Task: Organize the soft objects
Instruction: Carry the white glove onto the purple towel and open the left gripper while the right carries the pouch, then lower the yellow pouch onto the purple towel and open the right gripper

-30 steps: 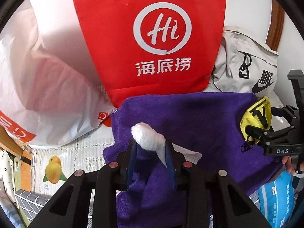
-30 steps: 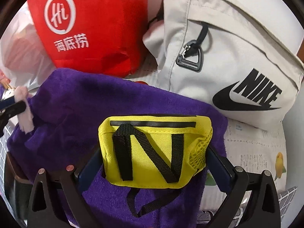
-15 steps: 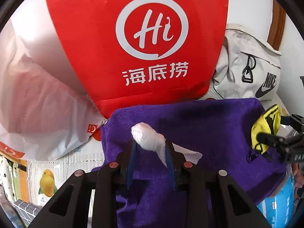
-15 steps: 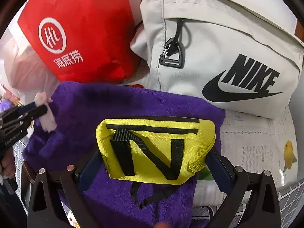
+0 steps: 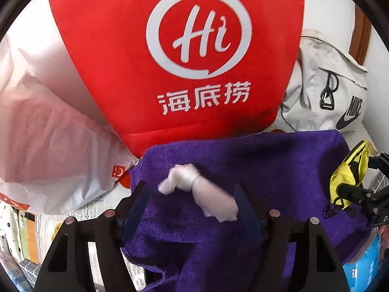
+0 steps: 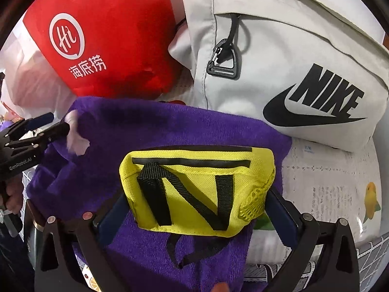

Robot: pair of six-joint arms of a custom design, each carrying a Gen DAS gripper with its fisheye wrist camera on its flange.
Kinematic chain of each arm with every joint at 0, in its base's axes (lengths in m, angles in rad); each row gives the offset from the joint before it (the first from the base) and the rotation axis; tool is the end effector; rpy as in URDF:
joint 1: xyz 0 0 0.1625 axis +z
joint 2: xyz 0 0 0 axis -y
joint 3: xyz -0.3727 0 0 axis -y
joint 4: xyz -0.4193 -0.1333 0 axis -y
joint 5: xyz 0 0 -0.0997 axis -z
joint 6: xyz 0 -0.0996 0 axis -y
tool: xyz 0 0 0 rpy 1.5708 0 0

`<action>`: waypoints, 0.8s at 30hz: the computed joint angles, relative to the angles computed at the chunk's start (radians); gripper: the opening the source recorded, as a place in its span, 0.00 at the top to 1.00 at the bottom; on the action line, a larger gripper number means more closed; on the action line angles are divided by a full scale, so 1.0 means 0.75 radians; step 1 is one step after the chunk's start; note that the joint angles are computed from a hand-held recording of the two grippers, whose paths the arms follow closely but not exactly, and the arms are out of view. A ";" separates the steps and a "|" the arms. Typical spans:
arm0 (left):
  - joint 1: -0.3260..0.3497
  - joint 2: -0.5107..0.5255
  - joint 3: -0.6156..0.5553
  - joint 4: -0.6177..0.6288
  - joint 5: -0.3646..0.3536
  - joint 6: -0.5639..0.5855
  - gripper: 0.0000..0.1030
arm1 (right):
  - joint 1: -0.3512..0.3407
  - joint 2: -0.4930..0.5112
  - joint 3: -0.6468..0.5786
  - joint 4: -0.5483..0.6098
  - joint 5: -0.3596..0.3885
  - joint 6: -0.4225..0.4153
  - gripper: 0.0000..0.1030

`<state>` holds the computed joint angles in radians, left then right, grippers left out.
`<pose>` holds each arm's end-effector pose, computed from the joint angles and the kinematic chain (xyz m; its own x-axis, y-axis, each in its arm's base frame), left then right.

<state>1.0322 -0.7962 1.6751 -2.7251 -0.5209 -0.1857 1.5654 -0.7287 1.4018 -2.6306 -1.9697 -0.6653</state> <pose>-0.1385 -0.6600 0.0854 -0.6299 -0.1006 -0.7701 0.3839 0.8216 -0.4214 0.0907 -0.7333 0.1019 -0.7274 -0.4526 0.5158 -0.5644 0.8221 -0.0747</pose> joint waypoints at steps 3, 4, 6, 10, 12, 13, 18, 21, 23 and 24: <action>-0.011 0.001 -0.006 0.035 0.019 -0.027 0.26 | 0.008 0.006 0.008 -0.019 -0.028 -0.017 0.00; -0.015 -0.002 -0.006 0.062 0.027 -0.049 0.26 | 0.011 0.009 0.012 -0.031 -0.041 -0.024 0.00; -0.021 -0.015 0.011 0.071 0.027 -0.066 0.26 | 0.016 0.015 0.019 -0.047 -0.053 -0.037 0.00; -0.032 -0.050 0.050 0.094 0.019 -0.099 0.26 | 0.018 -0.002 0.045 -0.019 -0.061 -0.040 0.00; -0.038 -0.062 0.064 0.097 0.016 -0.110 0.26 | 0.021 -0.011 0.059 -0.012 -0.066 -0.031 0.00; -0.043 -0.069 0.077 0.092 0.009 -0.114 0.26 | 0.020 -0.014 0.061 -0.012 -0.066 -0.013 0.00; -0.066 -0.119 0.139 0.099 -0.008 -0.155 0.26 | 0.033 -0.005 0.062 -0.033 -0.106 -0.039 0.04; -0.078 -0.133 0.158 0.109 -0.010 -0.177 0.26 | 0.036 -0.010 0.097 -0.086 -0.131 -0.072 0.03; -0.086 -0.153 0.179 0.125 -0.014 -0.196 0.26 | 0.023 -0.042 0.114 -0.029 -0.068 -0.021 0.03; -0.089 -0.159 0.186 0.127 -0.016 -0.200 0.26 | 0.012 -0.062 0.119 -0.002 -0.023 0.016 0.03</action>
<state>0.9655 -0.9156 1.8149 -2.6300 -0.5328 -0.3358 1.5745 -0.7754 1.4914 -2.6317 -1.9870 -0.6530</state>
